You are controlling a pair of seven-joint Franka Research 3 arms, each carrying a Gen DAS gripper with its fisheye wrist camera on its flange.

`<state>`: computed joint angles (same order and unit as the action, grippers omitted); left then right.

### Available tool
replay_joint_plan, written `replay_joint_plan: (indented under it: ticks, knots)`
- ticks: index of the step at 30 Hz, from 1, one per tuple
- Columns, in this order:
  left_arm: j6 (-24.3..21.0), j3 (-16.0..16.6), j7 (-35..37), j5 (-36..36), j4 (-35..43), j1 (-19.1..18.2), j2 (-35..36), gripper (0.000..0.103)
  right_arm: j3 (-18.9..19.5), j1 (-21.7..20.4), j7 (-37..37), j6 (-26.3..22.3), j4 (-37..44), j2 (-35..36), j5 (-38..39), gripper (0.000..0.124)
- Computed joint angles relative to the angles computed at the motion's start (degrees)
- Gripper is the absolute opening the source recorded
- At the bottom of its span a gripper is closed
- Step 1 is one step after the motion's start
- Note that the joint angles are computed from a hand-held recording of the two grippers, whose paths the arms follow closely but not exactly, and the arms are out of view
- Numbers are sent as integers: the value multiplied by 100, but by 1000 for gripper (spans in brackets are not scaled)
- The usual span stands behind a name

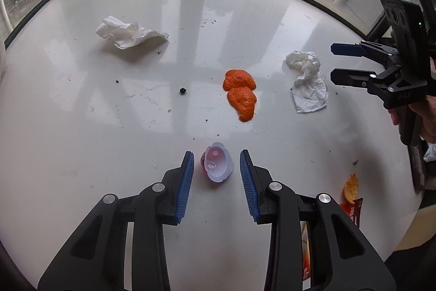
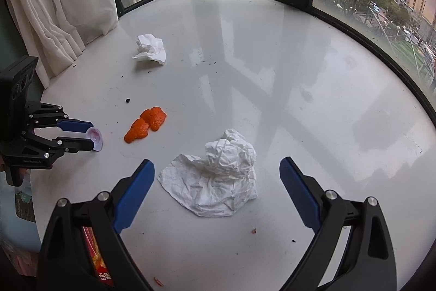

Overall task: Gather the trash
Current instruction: 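Grasp the small pink cup with the left gripper while the right grasps the white tissue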

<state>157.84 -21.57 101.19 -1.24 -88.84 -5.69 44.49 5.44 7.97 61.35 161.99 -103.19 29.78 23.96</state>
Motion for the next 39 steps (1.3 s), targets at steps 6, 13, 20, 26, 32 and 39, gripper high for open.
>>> replay_joint_plan:
  ticks: [6, 13, 20, 26, 32, 39]
  knots:
    - [37, 12, -20, 29, 83, 7, 105, 28, -15, 7, -14, -40, 89, 91, -33, 90]
    - [30, 37, 40, 120, 80, -40, 104, 6, -55, 47, 42, -17, 164, 175, -108, 90]
    - [141, -119, 136, 66, 14, 6, 83, 6, -105, 69, 107, -8, 294, 311, -214, 90]
    - [71, -249, 284, -36, 192, 2, 138, 6, -59, 66, 100, 76, 431, 452, -233, 90]
    - [-74, -291, 412, -113, 602, -134, 329, 6, -171, 196, 237, 20, 580, 564, -446, 57]
    - [-209, -257, 504, -184, 1003, -286, 509, 6, -165, 137, 377, -12, 583, 583, -448, 22]
